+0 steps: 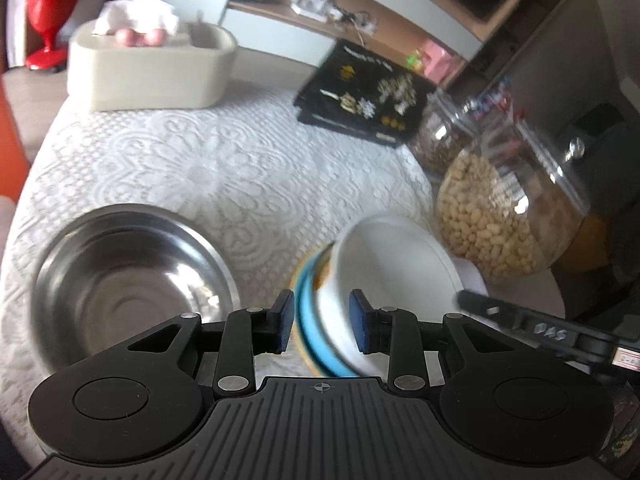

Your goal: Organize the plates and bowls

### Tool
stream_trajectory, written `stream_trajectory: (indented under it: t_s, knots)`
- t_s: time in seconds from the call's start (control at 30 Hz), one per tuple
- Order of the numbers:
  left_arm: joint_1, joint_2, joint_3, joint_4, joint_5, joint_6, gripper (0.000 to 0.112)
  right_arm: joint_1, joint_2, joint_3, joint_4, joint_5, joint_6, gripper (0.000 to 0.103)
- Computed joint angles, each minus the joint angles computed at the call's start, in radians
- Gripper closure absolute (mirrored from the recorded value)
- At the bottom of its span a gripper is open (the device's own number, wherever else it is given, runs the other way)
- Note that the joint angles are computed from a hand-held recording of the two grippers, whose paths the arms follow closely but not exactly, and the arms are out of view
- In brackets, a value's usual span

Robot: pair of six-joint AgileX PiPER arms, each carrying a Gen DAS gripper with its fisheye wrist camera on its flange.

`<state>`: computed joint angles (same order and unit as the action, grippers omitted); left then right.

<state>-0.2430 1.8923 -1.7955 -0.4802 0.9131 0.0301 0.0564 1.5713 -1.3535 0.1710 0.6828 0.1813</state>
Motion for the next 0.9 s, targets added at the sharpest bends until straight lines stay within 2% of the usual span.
stream_trajectory:
  t_s: [0.07,0.13,0.3,0.43,0.6,0.8,0.9]
  knots:
    - [0.036,-0.052,0.073,-0.007,-0.039,0.004,0.079,0.03,-0.06,0.044,-0.043,-0.052,0.066,0.06]
    - [0.067,-0.103,0.143,0.035,-0.086,-0.022,0.079,0.043,-0.102,0.075,0.02,-0.076,0.047,0.06]
    - [0.128,-0.189,0.286,0.246,-0.188,-0.179,0.079,0.155,-0.143,0.115,0.071,-0.116,0.064,0.06]
    - [0.19,-0.191,0.346,0.265,-0.213,-0.209,0.079,0.279,-0.101,0.101,0.007,-0.121,0.183,0.06]
    - [0.229,-0.17,0.371,0.228,-0.233,-0.172,0.079,0.411,-0.013,0.077,-0.082,-0.136,0.345,0.06]
    - [0.224,-0.129,0.389,0.242,-0.26,-0.17,0.079,0.482,0.125,0.019,-0.184,-0.131,0.541,0.059]
    - [0.23,-0.108,0.39,0.193,-0.257,-0.121,0.079,0.477,0.178,0.004,-0.137,-0.127,0.524,0.059]
